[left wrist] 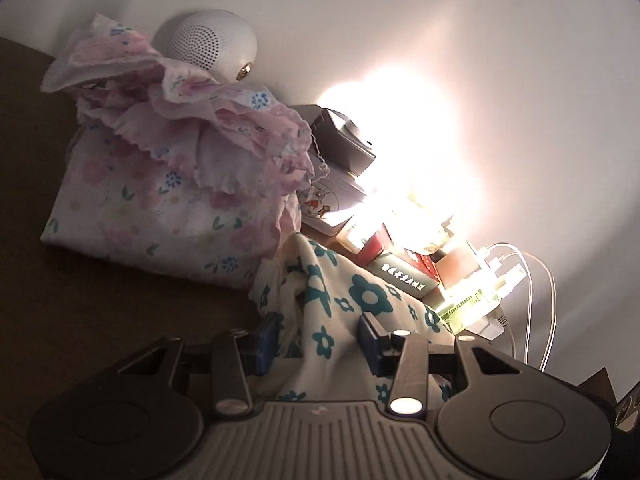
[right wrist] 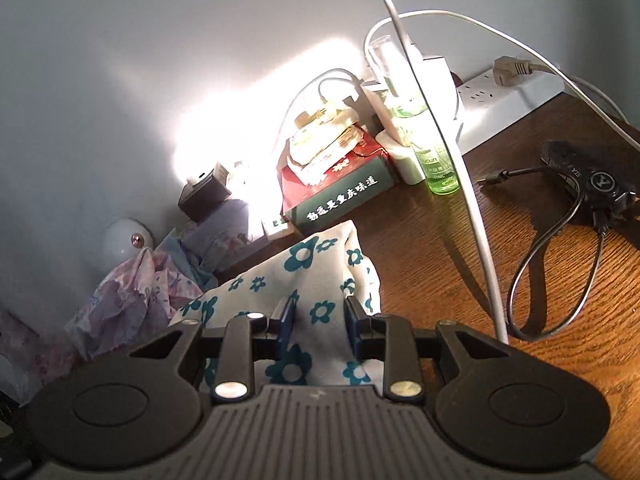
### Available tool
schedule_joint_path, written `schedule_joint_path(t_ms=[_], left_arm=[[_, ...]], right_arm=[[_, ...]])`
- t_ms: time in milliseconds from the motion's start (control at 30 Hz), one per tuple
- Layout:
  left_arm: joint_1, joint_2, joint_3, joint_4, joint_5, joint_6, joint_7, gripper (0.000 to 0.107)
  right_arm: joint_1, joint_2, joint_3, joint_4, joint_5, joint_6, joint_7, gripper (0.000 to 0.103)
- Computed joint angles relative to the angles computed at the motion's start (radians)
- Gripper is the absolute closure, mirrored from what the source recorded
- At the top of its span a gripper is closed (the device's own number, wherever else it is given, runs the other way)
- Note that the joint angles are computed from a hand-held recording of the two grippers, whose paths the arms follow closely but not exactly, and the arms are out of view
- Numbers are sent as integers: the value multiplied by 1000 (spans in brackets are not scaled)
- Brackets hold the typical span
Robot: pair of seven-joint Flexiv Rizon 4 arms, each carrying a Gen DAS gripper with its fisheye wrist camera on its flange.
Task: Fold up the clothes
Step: 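Lift the folded dress bundle with both grippers and carry it beside the pink cloth bundle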
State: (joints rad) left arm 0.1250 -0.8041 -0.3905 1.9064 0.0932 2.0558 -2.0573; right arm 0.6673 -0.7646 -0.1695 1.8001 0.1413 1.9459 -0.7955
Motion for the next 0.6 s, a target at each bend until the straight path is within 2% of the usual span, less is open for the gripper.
schedule_joint_path(t_ms=[133, 400, 500, 533, 567, 600], left_arm=[[-46, -26, 51, -39, -29, 33, 13, 62], [-92, -12, 131, -22, -95, 64, 13, 62], [-106, -15, 149, -20, -125, 77, 4, 56], [-94, -18, 137, -18, -115, 79, -2, 56], [-90, -16, 134, -15, -111, 80, -5, 56], [-88, -10, 133, -7, -111, 79, -9, 56]], right_arm=[[-58, -33, 47, -67, -57, -19, -2, 76], [-83, -112, 87, -165, -117, -3, -11, 76], [-114, -119, 124, -167, -142, 14, -21, 75], [-111, -120, 114, -161, -154, 23, 6, 73], [-81, -113, 83, -157, -100, 16, -12, 67], [-45, -107, 39, -148, -64, 14, -9, 66]])
